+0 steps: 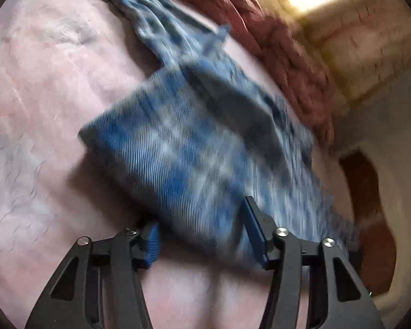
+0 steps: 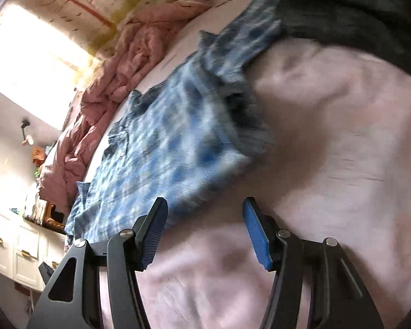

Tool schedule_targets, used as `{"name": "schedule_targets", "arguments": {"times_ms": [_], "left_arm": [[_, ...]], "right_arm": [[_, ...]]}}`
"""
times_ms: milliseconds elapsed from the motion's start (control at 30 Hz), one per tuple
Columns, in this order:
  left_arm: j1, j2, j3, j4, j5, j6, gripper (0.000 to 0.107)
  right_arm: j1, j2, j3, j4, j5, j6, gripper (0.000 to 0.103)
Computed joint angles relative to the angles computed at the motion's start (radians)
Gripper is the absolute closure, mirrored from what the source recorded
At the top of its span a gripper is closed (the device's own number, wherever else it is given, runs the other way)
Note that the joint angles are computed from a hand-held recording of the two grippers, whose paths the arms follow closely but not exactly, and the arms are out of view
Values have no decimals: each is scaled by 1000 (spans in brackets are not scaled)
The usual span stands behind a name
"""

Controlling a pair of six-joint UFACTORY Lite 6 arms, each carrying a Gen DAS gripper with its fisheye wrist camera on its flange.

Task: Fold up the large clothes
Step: 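Fold the shirt side inward with both tools and release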

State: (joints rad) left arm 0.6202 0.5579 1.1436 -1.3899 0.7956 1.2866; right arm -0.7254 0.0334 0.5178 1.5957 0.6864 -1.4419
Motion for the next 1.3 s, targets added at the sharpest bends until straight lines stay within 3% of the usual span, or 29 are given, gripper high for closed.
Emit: {"name": "schedule_targets", "arguments": {"times_ms": [100, 133, 167, 200, 267, 333, 500, 600, 667, 700, 767, 833, 967, 1033, 1167, 1233, 1300], "left_arm": [[-96, -38, -61, -291, -199, 279, 57], [-132, -42, -60, -332, -264, 323, 66], [-155, -73, -81, -363, -313, 362, 107], [-162, -97, -101, -392, -321, 425, 105], [-144, -159, -154, -442, -317, 522, 106], [-86, -260, -221, -444, -276, 609, 105], [35, -441, -315, -244, -253, 557, 105], [-12, -409, -308, -254, -357, 607, 105], [-63, -333, -242, -129, -406, 467, 102], [-48, -322, -236, -87, -375, 416, 100], [24, -346, -265, -68, -253, 421, 76], [78, -416, -329, -117, -179, 513, 54], [120, -601, -498, -339, -107, 805, 41], [84, -699, -575, -486, -91, 979, 36], [-68, -798, -608, -681, -123, 1219, 12], [-179, -797, -593, -831, -148, 1373, 9], [-252, -759, -553, -890, -144, 1405, 8]], "right_arm": [[139, 68, 45, 292, -124, -171, 43], [169, 85, 56, 397, -140, -252, 46], [192, 103, 68, 501, -157, -339, 71], [217, 119, 82, 600, -207, -402, 87], [213, 137, 80, 672, -188, -430, 97], [214, 51, 42, 635, -224, -427, 98], [138, -267, -87, 149, -222, -77, 98], [95, -517, -231, 8, -201, -3, 98], [114, -544, -258, -47, -227, 32, 98], [145, -517, -255, -41, -277, 28, 98], [187, -440, -220, -56, -352, 60, 95], [161, -397, -177, -143, -328, 137, 91], [133, -464, -186, -158, -356, 120, 72], [42, -477, -183, -106, -274, 43, 72], [-195, -387, -77, -135, -16, 24, 72], [-257, -353, -27, -138, 37, 51, 71], [-306, -287, 68, -143, 83, 73, 69]]}}
